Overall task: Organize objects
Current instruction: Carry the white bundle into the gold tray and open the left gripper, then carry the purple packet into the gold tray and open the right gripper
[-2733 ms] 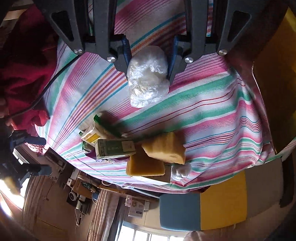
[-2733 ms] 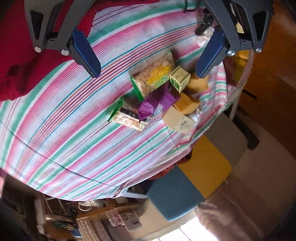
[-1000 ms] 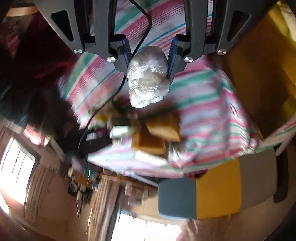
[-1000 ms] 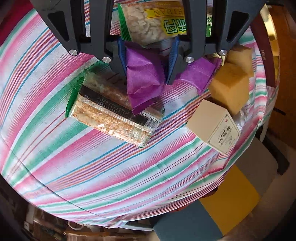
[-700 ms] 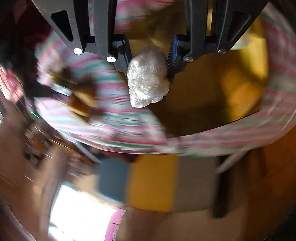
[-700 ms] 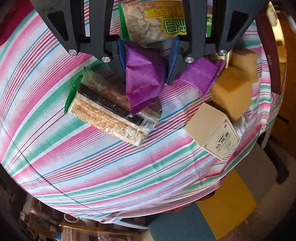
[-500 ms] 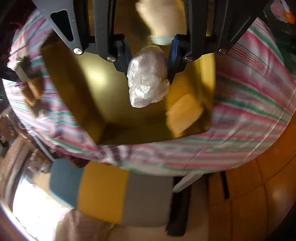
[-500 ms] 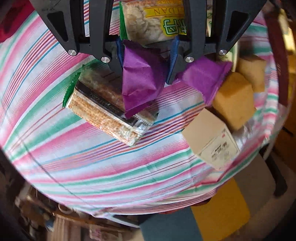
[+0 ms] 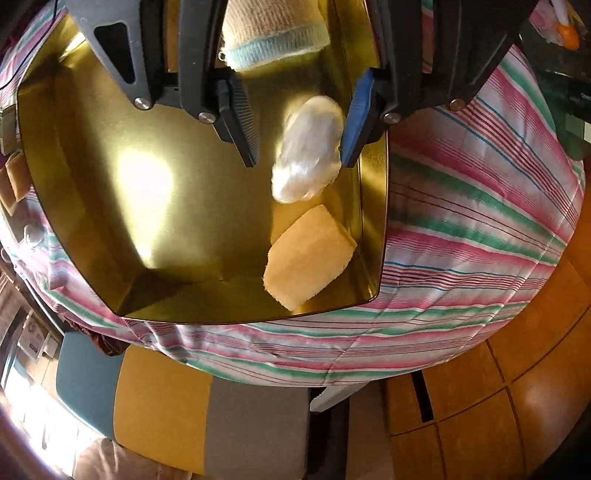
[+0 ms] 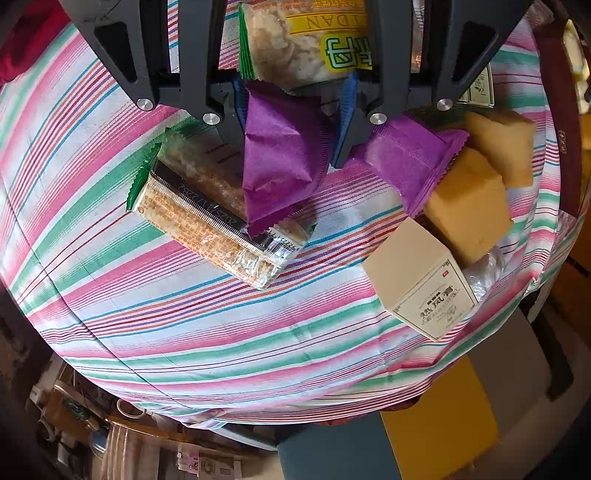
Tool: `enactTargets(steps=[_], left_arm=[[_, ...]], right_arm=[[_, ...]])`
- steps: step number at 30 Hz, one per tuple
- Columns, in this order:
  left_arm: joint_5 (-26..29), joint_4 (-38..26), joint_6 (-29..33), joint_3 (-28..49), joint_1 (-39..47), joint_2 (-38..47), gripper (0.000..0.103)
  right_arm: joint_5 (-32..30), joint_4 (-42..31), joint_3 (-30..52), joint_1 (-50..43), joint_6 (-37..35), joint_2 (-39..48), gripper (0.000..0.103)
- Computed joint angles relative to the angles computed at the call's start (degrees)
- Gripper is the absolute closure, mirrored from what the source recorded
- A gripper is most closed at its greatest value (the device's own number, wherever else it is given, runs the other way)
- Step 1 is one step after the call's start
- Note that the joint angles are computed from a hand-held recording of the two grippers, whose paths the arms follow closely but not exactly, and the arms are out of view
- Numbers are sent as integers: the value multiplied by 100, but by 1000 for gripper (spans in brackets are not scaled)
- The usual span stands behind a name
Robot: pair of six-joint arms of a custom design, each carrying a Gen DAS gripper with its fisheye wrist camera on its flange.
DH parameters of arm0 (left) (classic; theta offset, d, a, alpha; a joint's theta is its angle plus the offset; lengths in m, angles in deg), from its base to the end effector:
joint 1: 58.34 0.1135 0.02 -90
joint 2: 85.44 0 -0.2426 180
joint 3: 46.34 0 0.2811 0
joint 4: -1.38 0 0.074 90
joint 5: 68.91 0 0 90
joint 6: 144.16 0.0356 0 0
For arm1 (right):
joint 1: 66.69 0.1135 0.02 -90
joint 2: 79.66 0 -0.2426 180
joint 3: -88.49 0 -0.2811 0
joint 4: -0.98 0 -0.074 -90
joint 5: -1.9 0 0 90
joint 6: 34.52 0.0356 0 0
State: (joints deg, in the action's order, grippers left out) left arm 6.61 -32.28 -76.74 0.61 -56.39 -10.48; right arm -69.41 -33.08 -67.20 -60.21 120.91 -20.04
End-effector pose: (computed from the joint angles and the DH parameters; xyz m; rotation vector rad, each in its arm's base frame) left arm 0.2562 0.0176 0.1203 -0.6349 2.5273 0.2078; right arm 0.1649 0.0072 0.0595 1.3789 2.2776 -0.0701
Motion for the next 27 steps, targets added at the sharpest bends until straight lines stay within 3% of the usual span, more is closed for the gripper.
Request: enactTargets(steps=[9, 11, 13, 23, 27], left_arm=[[-546, -532, -629, -569, -702, -1677, 57], [-670, -738, -845, -706, -954, -2100, 57], [-771, -879, -1025, -803, -1182, -2359, 57], [-1063, -1270, -1550, -939, -2116, -2703, 57], [-1076, -1319, -1701, -1014, -2310, -2768, 57]], right_arm=[[57, -37, 67, 3, 7, 82, 64], [102, -129, 80, 32, 74, 38, 73], [122, -182, 54, 52, 140, -51, 74], [309, -351, 184, 275, 258, -2, 74], [671, -937, 309, 640, 518, -442, 74]])
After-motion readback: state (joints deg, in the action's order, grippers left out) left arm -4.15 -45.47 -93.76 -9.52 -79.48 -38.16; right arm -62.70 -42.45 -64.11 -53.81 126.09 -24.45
